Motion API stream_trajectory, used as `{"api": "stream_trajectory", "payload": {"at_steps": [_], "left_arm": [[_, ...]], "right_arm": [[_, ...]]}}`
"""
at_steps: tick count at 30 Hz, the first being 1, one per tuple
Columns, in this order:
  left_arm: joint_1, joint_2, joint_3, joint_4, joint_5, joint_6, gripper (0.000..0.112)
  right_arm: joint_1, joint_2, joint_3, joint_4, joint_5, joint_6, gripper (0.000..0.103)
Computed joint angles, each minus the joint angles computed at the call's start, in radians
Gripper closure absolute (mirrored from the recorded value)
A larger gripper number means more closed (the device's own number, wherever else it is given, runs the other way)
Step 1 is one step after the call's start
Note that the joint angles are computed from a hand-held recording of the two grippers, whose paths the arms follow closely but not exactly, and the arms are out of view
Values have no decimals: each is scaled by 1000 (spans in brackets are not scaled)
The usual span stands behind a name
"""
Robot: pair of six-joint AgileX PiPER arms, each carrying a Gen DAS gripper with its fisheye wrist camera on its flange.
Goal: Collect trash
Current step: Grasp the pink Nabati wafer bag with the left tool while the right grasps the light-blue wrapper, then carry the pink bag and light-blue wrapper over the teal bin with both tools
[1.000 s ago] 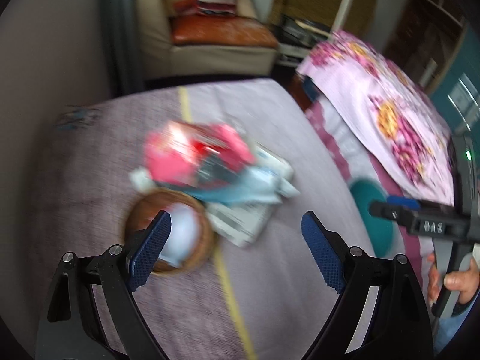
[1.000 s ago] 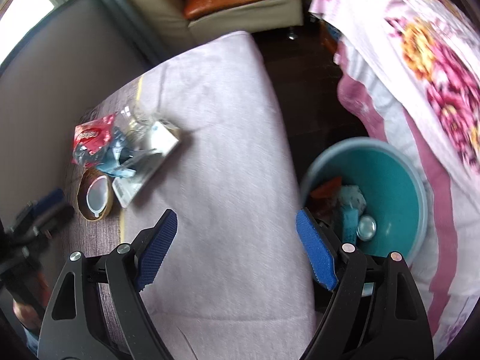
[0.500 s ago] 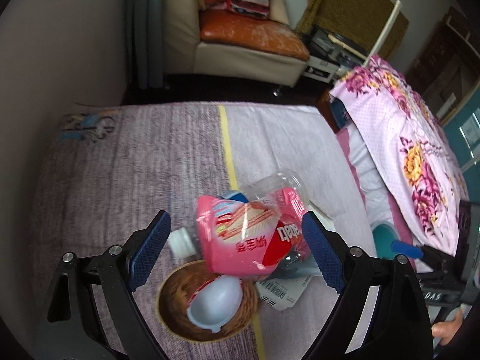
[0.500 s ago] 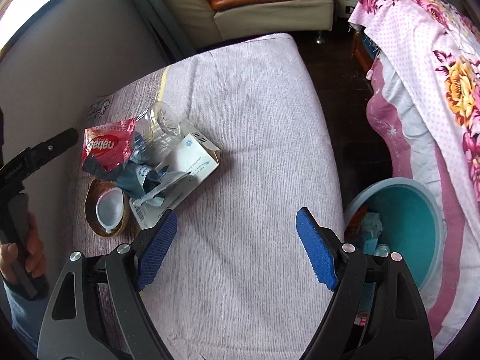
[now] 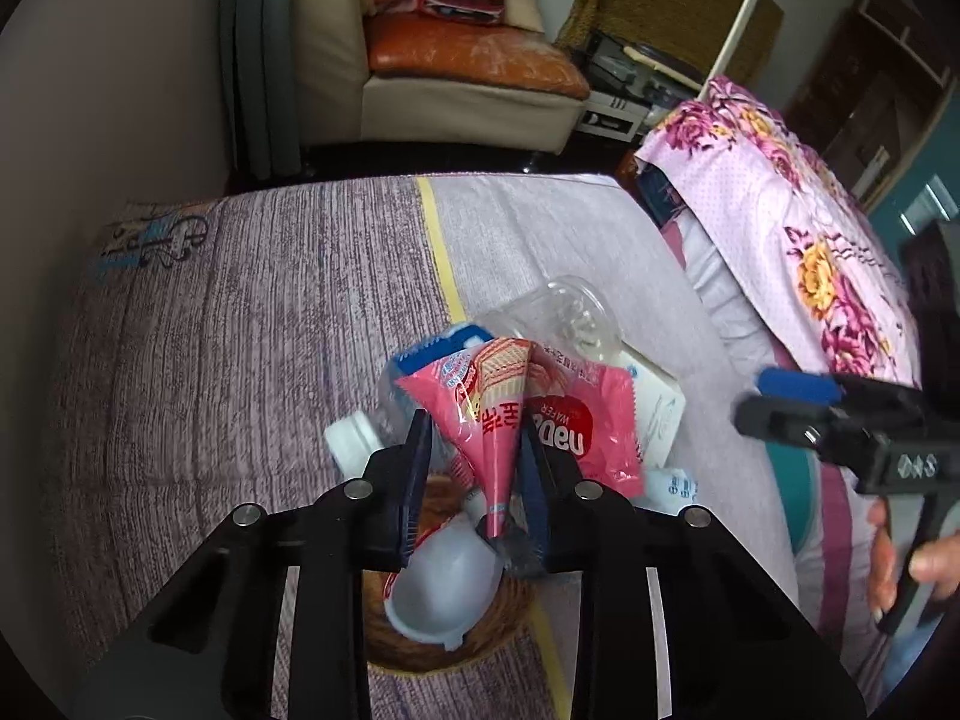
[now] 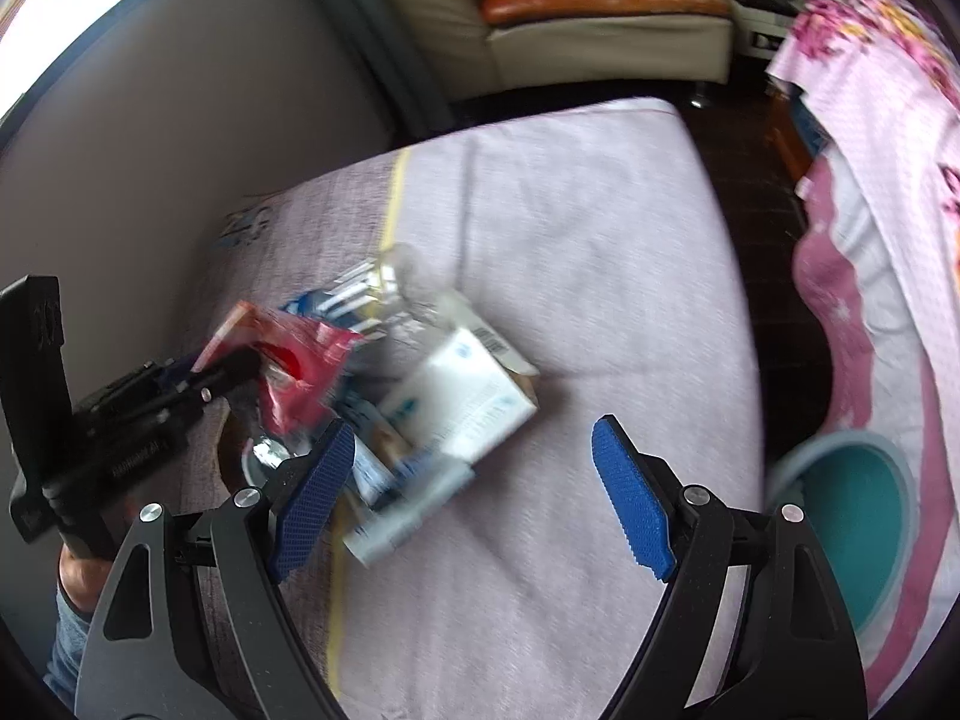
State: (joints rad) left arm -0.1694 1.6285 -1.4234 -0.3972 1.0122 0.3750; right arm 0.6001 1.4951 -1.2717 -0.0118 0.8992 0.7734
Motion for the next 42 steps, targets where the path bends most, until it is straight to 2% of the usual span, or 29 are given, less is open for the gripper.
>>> {"api": "stream_trajectory", "payload": {"at_steps": [7, 10, 12, 14, 15, 16, 20, 24, 30, 33, 38, 42], "left_arm": [[131, -97, 99, -58, 44, 104, 84], [177, -130, 133, -75, 73, 140, 84], [193, -155, 164, -76, 77, 156, 84], [194, -170, 182, -74, 80, 156, 84], [194, -181, 196, -75, 79, 157, 84], [193, -193, 208, -79, 79, 159, 84], [167, -250, 263, -79, 73, 157, 84], [136, -295, 309, -77, 76, 145, 84], [13, -360, 361, -53, 63, 66, 84], [-75, -383, 374, -34, 45, 7, 84], [-223, -392, 378, 18, 5, -106, 84], [-361, -385, 361, 85, -23, -210, 84]], "right_arm": [[29, 106, -64, 100, -34, -131, 25], [66, 147, -84, 82, -32, -133, 25], [88, 164, -87, 68, -23, -129, 30], [116, 168, -73, 64, -19, -116, 60], [130, 168, -72, 53, -15, -99, 70], [147, 160, -62, 39, -8, -74, 84], [201, 81, 18, -35, -33, 64, 86], [258, -53, 140, -113, -57, 242, 86], [354, -222, 267, -254, -24, 504, 86], [419, -310, 322, -330, 20, 643, 86], [593, -457, 399, -471, 162, 901, 86], [678, -530, 439, -517, 241, 1015, 86]]}}
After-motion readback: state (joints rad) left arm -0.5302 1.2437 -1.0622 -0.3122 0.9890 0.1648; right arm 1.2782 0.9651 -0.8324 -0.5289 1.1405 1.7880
